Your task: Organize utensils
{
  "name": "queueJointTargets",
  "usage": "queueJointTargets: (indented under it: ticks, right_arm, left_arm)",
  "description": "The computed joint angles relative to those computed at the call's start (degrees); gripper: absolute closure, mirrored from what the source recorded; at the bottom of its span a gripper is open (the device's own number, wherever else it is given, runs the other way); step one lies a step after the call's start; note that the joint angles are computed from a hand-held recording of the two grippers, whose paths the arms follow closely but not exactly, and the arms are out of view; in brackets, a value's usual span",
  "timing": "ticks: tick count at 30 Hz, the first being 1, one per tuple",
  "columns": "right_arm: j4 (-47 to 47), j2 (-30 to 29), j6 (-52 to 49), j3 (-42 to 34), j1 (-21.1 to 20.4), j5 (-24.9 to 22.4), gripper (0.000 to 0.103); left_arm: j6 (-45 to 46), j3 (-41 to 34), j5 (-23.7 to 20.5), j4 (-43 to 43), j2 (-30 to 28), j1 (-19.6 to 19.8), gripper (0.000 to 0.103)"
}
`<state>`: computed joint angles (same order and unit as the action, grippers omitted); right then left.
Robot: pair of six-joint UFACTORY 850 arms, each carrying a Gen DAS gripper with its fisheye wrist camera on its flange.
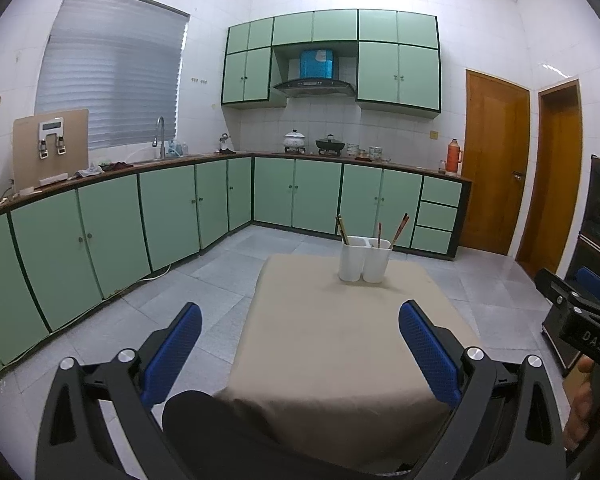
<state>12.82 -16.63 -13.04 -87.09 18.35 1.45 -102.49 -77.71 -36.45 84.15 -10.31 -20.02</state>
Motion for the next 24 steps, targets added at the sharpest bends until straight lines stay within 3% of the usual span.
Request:
queueJointTargets:
  ticks: [11, 24]
  right_arm:
    - [2.79, 0.17, -2.64, 0.19, 0.07, 0.13, 0.005]
    - [-0.60, 0.20, 0.82, 0.09, -0.02, -0.02, 0.005]
  left_arm:
    - [0.45, -0.38, -0.11, -0.67, -0.17, -0.03, 0.006]
    - [0.34, -0.22, -0.14, -0.48, -0.04, 0.03, 0.006]
